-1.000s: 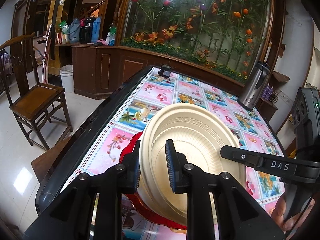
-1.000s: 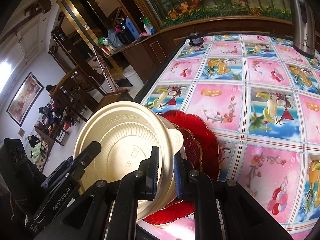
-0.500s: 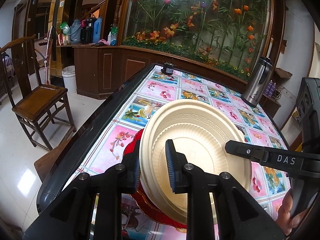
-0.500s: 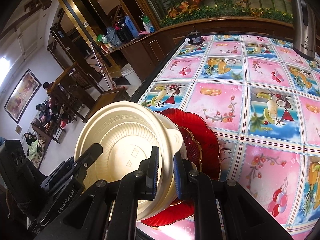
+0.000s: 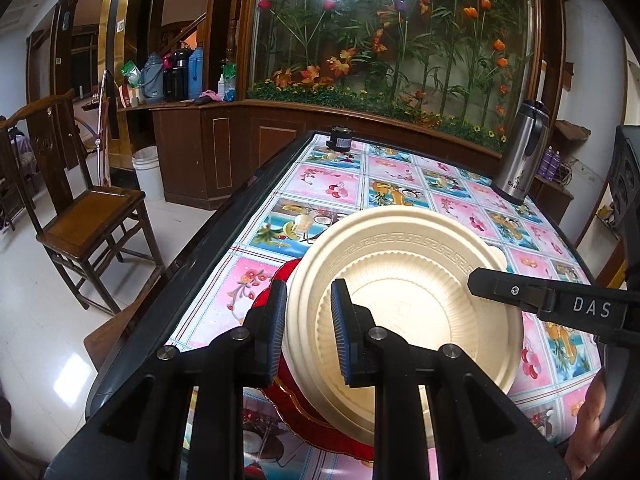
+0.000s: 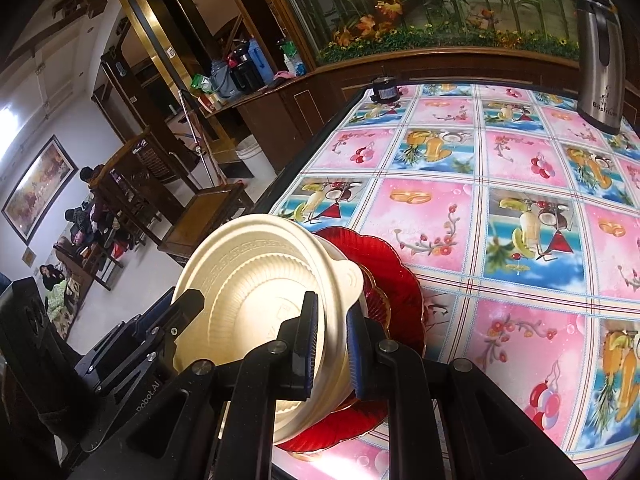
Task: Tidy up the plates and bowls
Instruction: 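Lower the beige bowl onto the stacked bowls and open the right tool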
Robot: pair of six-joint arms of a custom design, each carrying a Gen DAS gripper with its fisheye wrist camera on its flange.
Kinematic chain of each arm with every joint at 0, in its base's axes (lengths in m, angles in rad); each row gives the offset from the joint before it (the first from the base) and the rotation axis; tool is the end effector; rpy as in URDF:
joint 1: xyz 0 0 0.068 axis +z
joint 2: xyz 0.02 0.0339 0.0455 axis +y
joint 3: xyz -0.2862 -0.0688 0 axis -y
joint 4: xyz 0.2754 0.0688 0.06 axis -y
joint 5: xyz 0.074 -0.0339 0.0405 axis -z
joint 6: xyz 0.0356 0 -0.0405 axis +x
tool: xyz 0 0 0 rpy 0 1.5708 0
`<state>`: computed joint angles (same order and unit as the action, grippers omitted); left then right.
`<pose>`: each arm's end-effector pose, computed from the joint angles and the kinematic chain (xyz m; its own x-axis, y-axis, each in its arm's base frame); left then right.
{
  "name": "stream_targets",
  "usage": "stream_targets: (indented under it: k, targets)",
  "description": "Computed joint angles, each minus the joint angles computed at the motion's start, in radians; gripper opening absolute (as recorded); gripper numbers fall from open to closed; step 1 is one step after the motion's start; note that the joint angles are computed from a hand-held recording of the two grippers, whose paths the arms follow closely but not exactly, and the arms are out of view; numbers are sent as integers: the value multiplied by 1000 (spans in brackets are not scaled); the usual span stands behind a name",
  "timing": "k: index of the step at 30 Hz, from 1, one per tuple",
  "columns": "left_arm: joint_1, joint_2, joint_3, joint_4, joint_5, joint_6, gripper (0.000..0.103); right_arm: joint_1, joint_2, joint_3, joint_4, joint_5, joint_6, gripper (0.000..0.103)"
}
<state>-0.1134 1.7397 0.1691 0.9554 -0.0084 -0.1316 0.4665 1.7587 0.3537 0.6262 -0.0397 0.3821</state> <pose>0.2163 -0.0243 0.0570 -0.5824 -0.0657 -0.8102 0.0302 0.9943 -0.1024 0.2281 0.1164 0.0560 -0.7591 0.0349 -0.6500 -0.2065 0.9341 0.2913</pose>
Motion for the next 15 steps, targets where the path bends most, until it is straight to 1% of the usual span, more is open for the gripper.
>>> stream_targets:
  k: [7, 15]
  targets:
    - [-33, 15, 2, 20, -54, 6, 20, -1, 10, 1, 15, 8, -8, 15]
    - [-53, 18, -1, 32, -91, 11, 20, 3, 17, 3, 22, 15, -7, 15]
